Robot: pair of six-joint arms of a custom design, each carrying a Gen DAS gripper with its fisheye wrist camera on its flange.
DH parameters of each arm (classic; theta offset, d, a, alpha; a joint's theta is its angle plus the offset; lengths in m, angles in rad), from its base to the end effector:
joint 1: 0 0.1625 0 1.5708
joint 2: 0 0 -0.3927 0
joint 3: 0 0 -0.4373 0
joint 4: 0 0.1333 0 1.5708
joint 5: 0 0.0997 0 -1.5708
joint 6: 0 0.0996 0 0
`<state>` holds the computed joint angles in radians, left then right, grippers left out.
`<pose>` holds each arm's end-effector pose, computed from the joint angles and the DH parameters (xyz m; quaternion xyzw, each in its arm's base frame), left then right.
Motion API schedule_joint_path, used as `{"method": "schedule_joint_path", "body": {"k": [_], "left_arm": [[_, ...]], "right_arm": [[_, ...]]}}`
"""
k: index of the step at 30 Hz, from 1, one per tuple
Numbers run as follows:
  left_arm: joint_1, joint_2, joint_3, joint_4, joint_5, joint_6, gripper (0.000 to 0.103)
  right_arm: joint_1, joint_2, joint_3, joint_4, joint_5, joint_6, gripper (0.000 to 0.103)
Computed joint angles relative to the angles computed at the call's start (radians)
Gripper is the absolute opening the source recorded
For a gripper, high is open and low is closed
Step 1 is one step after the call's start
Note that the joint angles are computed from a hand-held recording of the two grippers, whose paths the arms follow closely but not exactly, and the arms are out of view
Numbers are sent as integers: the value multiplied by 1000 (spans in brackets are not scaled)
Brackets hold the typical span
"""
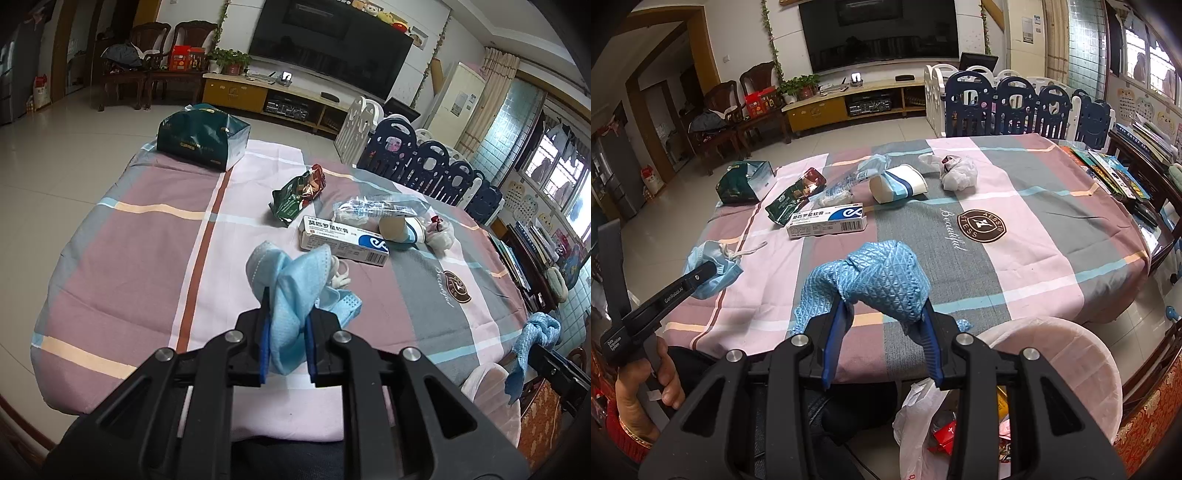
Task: Collect trash
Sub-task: 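Hold the blue cloth and face mask raised above the table, then carry both items over the wastebasket and open both grippers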
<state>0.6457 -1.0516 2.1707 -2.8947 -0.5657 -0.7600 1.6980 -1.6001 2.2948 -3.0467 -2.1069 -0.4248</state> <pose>-0.2639 -0.4710 0.0780 0.0228 0.8729 -0.4172 0.2520 0.1395 -0.4414 0.2845 0.1460 -0.8854 0.3268 0.2966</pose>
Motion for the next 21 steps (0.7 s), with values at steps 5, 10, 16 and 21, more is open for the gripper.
{"method": "schedule_joint_path", "body": {"k": [5,10,16,21], "left_arm": [[9,-3,6,-51,-31,4,16],[18,-4,7,-83,-58,11,16],[26,13,4,-113,-68,41,16],[22,-8,23,-143,-92,51,16]], "right_arm": [[8,0,1,-5,-8,1,38],[0,5,-4,-5,-5,-2,38],[-19,-55,20,31,21,-10,38],[-38,-207,53,128,39,-40,38]]}}
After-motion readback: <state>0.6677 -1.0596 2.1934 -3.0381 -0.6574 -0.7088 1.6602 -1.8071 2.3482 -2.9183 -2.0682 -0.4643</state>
